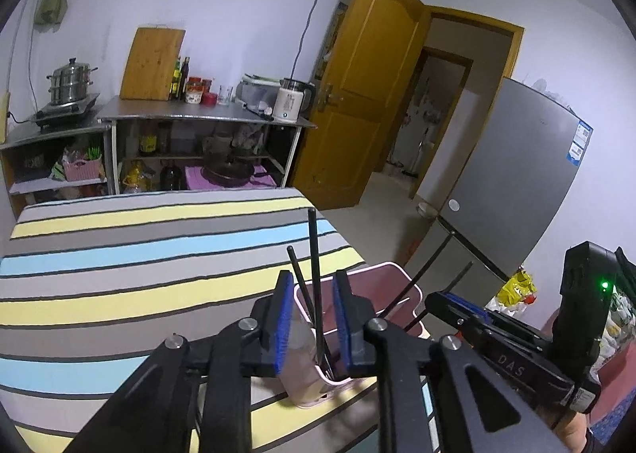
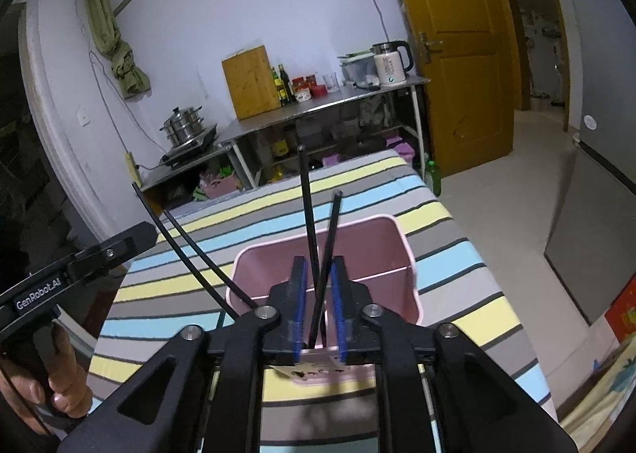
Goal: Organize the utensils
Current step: 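Drop the chopsticks into the pink holder and open both tools, then move both tools back to the chopsticks left on the cloth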
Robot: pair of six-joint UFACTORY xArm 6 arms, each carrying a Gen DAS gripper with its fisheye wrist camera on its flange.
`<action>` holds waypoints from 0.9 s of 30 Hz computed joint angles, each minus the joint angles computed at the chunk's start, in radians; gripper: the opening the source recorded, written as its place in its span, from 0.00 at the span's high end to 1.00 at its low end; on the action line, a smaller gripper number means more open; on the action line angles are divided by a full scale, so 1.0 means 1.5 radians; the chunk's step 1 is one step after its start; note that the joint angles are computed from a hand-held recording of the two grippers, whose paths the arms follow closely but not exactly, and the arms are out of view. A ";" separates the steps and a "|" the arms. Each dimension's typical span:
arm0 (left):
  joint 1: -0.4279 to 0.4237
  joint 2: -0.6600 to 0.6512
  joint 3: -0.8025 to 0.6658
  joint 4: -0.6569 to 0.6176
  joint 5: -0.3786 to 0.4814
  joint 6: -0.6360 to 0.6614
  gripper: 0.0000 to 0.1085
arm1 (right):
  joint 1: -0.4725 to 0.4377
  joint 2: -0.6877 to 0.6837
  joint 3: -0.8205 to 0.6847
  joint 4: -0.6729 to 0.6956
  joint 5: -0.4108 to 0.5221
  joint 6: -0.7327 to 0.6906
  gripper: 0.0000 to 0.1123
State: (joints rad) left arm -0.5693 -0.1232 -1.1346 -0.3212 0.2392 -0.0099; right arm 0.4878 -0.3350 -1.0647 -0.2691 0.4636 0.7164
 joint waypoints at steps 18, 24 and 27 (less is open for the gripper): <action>0.051 -0.231 0.246 0.010 -0.020 -0.033 0.81 | 0.051 -0.109 0.066 -0.078 0.028 0.070 0.78; 0.081 -0.304 0.326 0.027 -0.009 -0.058 0.81 | 0.090 -0.112 0.078 -0.072 0.017 0.061 0.78; 0.096 -0.334 0.360 0.034 0.000 -0.070 0.81 | 0.109 -0.108 0.083 -0.064 0.013 0.052 0.78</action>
